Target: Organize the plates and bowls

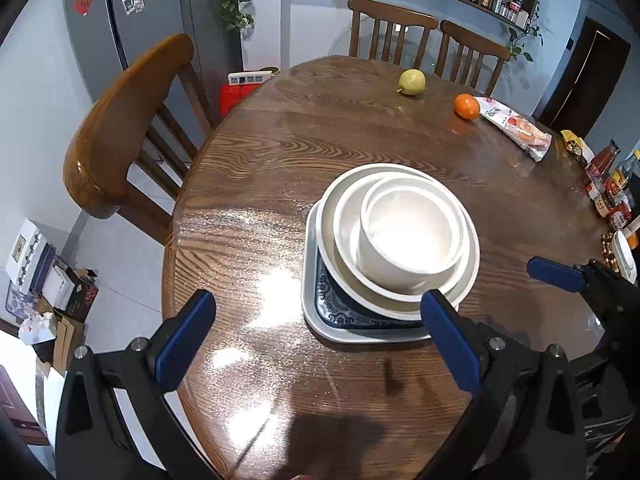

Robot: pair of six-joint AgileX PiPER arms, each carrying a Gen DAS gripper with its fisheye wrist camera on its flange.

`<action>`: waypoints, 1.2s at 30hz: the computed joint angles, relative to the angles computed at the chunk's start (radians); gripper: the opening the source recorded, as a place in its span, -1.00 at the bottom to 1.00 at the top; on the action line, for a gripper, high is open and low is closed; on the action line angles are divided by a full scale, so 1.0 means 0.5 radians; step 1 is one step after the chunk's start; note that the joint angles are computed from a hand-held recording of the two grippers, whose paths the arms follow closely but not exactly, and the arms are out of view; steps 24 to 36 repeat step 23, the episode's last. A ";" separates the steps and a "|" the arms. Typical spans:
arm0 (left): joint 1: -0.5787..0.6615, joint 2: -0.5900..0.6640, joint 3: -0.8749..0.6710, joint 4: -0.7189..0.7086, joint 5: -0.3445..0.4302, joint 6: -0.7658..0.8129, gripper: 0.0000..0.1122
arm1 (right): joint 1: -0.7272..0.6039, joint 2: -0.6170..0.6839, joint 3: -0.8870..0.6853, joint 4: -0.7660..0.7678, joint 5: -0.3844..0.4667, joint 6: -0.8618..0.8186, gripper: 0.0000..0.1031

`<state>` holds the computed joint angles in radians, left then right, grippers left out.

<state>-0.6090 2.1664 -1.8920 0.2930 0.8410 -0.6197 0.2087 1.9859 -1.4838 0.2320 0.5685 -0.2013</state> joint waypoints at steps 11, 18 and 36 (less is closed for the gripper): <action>-0.014 -0.022 0.046 0.057 0.015 -0.038 0.81 | -0.003 -0.009 0.004 -0.019 0.012 -0.007 0.88; -0.013 -0.063 0.109 0.075 -0.027 -0.093 0.81 | 0.004 -0.004 0.012 -0.038 0.009 0.014 0.88; -0.021 -0.050 0.088 0.089 0.003 -0.103 0.81 | 0.007 -0.008 0.022 -0.043 0.000 0.018 0.88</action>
